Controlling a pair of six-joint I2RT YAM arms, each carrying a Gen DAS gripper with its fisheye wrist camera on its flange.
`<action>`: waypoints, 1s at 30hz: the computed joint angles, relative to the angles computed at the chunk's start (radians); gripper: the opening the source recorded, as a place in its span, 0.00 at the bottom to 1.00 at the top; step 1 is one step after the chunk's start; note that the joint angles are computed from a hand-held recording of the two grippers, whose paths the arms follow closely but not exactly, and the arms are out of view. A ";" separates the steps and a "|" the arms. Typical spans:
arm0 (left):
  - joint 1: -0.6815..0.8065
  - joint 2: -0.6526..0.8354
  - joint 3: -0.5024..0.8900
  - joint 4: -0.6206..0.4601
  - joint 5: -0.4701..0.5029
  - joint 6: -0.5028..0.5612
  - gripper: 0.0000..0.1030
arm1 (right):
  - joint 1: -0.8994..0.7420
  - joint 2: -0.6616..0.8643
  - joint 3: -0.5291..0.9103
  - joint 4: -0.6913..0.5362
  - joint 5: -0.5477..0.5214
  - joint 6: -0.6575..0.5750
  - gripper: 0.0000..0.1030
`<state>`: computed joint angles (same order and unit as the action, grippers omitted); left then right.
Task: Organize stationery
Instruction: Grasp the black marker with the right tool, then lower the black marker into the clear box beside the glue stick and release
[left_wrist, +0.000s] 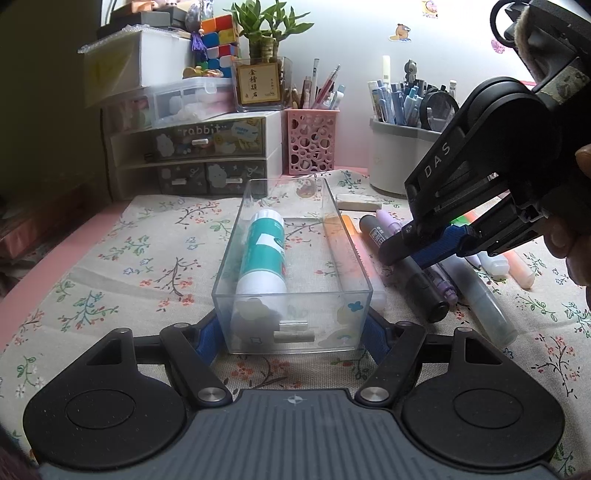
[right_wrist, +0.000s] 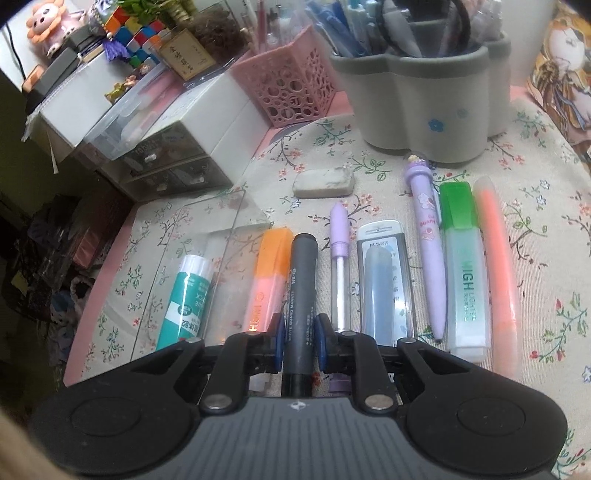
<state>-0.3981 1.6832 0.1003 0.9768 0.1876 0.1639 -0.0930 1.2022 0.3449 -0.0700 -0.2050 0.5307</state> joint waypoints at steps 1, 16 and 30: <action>0.000 0.002 -0.001 0.003 0.000 -0.001 0.71 | -0.014 -0.020 -0.017 0.011 -0.022 0.016 0.10; -0.006 0.027 -0.015 0.052 -0.008 -0.008 0.71 | 0.024 -0.194 0.023 -0.083 -0.006 0.114 0.10; -0.007 0.029 -0.015 0.056 -0.010 -0.008 0.71 | 0.162 -0.007 0.127 -0.038 0.056 0.114 0.10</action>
<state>-0.4052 1.7118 0.0849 1.0330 0.1777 0.1563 0.0694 1.1954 0.4717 -0.1082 -0.1493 0.6442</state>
